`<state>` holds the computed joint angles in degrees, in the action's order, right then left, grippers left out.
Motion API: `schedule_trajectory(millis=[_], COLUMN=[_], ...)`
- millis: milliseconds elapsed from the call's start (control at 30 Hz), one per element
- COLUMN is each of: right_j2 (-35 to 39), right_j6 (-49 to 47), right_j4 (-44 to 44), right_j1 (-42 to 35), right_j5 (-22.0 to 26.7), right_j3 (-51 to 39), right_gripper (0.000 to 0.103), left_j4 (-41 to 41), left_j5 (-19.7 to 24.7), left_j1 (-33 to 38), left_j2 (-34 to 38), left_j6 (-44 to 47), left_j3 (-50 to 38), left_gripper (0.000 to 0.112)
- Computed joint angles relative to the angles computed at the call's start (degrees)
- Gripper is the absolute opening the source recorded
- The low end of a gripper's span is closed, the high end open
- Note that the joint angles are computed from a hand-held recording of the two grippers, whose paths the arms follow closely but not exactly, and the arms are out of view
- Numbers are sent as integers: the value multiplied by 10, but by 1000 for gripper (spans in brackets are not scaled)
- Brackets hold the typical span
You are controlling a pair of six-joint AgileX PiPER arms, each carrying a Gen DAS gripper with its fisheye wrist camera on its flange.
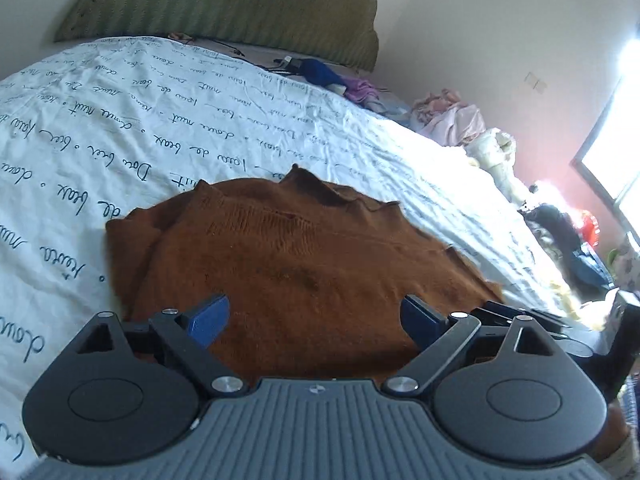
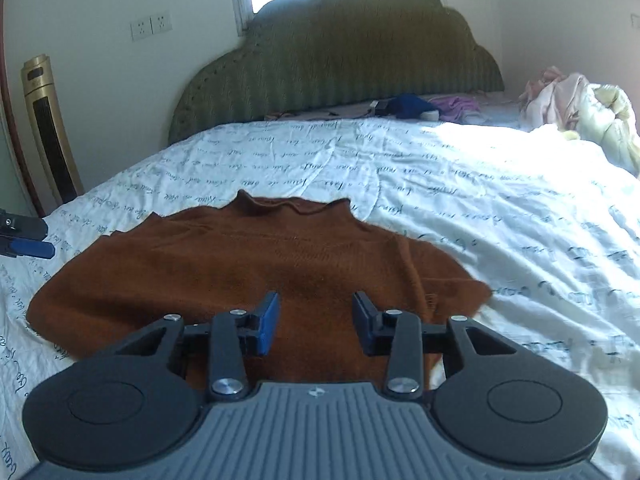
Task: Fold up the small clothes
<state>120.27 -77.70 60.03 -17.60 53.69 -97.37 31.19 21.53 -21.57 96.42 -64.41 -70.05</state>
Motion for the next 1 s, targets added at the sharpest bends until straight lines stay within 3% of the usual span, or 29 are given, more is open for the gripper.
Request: schedule_trajectory(millis=[67,100,200,267,400,633,733,1000], right_j2=[17,31,48,23,-30,-39,-52,-55], right_j6=[16,4,4,-15,-94,-175,-219,-278], right_j4=[-41,-28,14,34,111,159,191,258], right_j1=[31,31,10,6,-13,4,10,-2], right_j5=[-83,-100,-84,-103,-84,-146,-168,-154], right_j3=[2,-2,-10,26,107,170,196,218], right_gripper=[34,34,33,33,35,35,35,37], left_j4=[74,131,242,232,272,373,376,390], left_j5=[34,26,64,90,143,156,163,154], left_j1=[-5,-5,-33,-46,-74,-95,-98,-96], left_j2=[68,79,81,73,68,77,84,80], left_j6=[-74,-122,-212,-217,-252,-343,-345,-362], left_j3=[-36,-27,-14,-19,-18,18,12,20], left_gripper=[87,87,89,90,97,102,103,103])
